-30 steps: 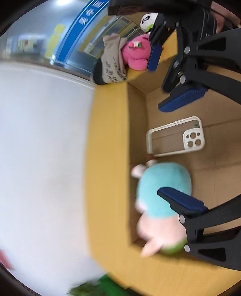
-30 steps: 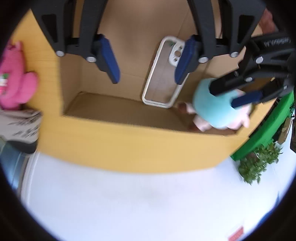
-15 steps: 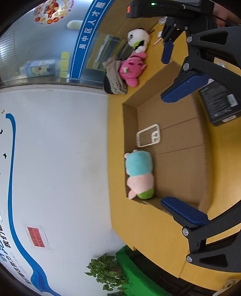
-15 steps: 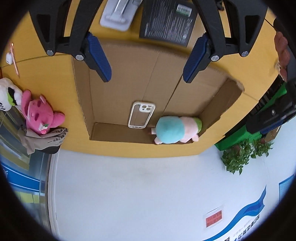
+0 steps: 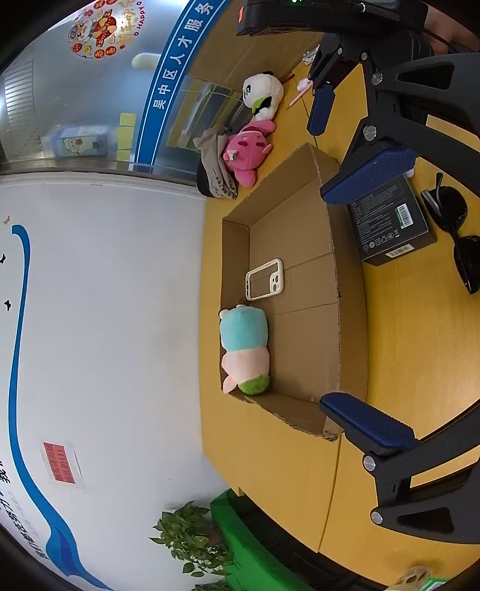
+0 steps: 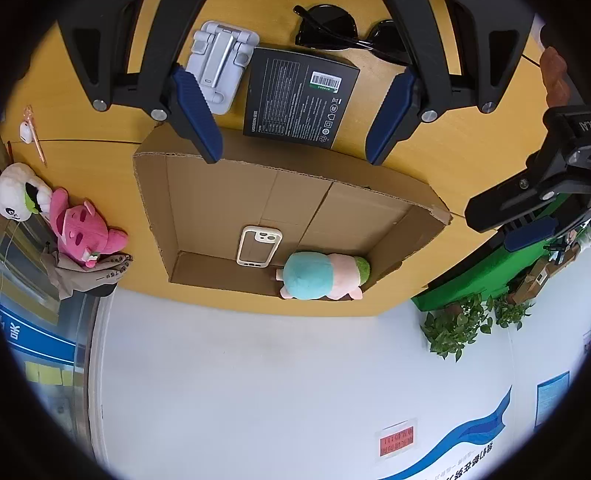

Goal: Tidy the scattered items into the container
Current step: 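Withdraw both grippers toward the black product box and sunglasses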

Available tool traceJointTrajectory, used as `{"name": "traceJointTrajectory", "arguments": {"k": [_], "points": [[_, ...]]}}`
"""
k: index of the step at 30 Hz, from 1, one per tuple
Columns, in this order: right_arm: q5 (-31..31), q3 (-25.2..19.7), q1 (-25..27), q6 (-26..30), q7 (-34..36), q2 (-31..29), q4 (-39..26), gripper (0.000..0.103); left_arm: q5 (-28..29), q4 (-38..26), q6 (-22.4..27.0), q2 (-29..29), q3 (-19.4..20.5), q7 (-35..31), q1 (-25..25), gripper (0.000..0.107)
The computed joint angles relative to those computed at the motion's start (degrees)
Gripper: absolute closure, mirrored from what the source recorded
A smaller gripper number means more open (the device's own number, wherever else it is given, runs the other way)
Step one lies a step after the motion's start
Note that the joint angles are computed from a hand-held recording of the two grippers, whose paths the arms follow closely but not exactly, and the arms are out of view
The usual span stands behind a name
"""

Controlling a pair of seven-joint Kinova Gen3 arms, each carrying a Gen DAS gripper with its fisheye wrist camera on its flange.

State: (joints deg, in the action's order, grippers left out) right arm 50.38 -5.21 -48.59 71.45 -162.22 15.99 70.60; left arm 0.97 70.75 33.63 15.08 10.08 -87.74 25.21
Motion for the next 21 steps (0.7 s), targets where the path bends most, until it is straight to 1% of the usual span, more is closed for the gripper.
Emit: {"name": "traceJointTrajectory", "arguments": {"k": [2, 6, 12, 21], "points": [[0.26, -0.12, -0.38, 0.17, -0.65, -0.11, 0.47, 0.023, 0.02, 0.28, 0.18, -0.05, 0.11, -0.08, 0.07, 0.005], [0.21, -0.43, -0.7, 0.44, -1.66, -0.4, 1.37, 0.023, 1.81, 0.84, -0.03, -0.07, 0.81, -1.11, -0.85, 0.005], [0.29, -0.82, -0.64, 0.69, -3.15, -0.8, 2.33, 0.023, 2.68, 1.18, 0.18, -0.03, 0.77, -1.41, -1.1, 0.005], [-0.59, -1.18, -0.34, 0.38, -3.28, -0.53, 2.69, 0.023, 4.42, 1.63, 0.77, 0.31, 1.37, -2.96, -1.77, 0.005]]}}
